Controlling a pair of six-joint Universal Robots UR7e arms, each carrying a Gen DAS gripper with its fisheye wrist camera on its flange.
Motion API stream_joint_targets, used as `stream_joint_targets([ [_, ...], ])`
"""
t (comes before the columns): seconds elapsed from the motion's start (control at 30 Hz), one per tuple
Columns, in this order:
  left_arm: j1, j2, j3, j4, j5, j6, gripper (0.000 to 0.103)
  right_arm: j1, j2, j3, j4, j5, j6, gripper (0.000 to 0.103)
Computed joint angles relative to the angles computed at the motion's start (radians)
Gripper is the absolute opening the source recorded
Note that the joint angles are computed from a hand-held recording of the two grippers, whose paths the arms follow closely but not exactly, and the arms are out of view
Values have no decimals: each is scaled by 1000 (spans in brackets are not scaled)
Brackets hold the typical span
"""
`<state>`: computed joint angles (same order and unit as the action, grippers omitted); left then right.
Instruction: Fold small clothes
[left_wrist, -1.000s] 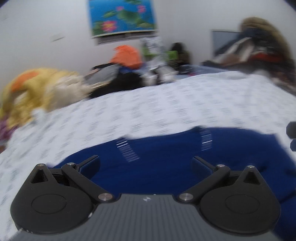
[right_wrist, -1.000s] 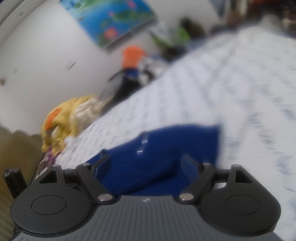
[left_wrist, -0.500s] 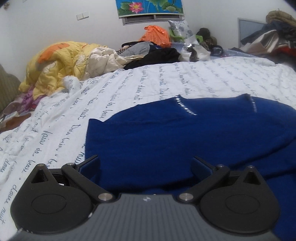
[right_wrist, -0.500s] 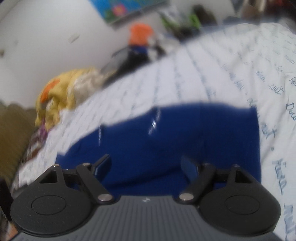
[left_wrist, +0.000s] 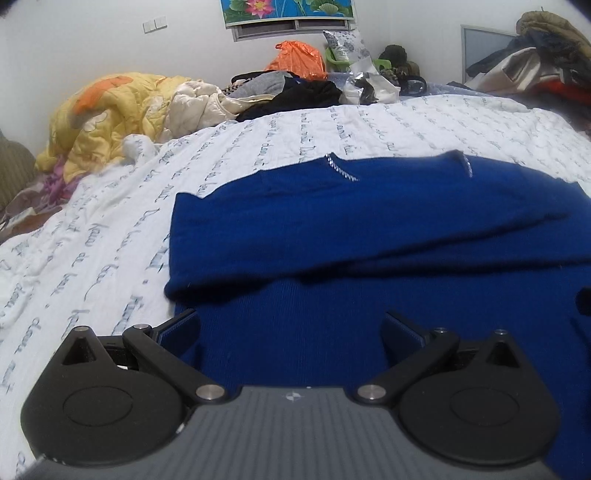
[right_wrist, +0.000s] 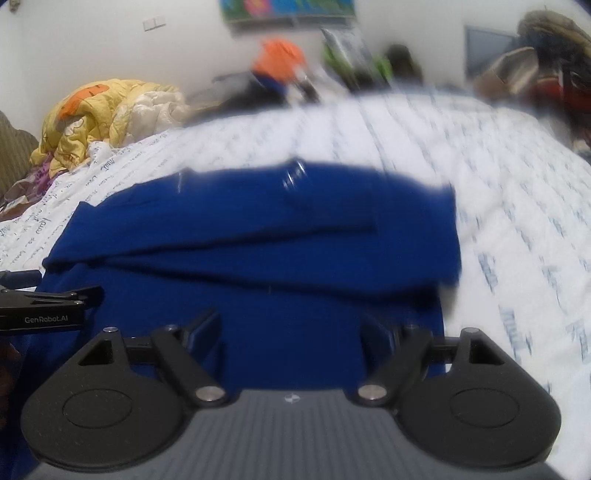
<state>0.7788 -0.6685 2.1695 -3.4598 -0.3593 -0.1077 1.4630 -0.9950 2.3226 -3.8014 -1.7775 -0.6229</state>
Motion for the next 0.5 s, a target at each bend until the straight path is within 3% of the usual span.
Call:
stream_joint_targets([
  [0.1,-23,-16,43,35,5,-68,103,-10,10,32,-45,-1,13,83],
  [0.37,-71,-53,138,86,1,-207,103,7,105,60,-258,-63,-49,87],
  [0.43,-80,-55,157,73,1,-222,103,14,132,58,-304,-87,-72,92],
  [0.5,-87,-57,174,61,-1,-235,103,22,137,58,-307,-113,-66,103],
])
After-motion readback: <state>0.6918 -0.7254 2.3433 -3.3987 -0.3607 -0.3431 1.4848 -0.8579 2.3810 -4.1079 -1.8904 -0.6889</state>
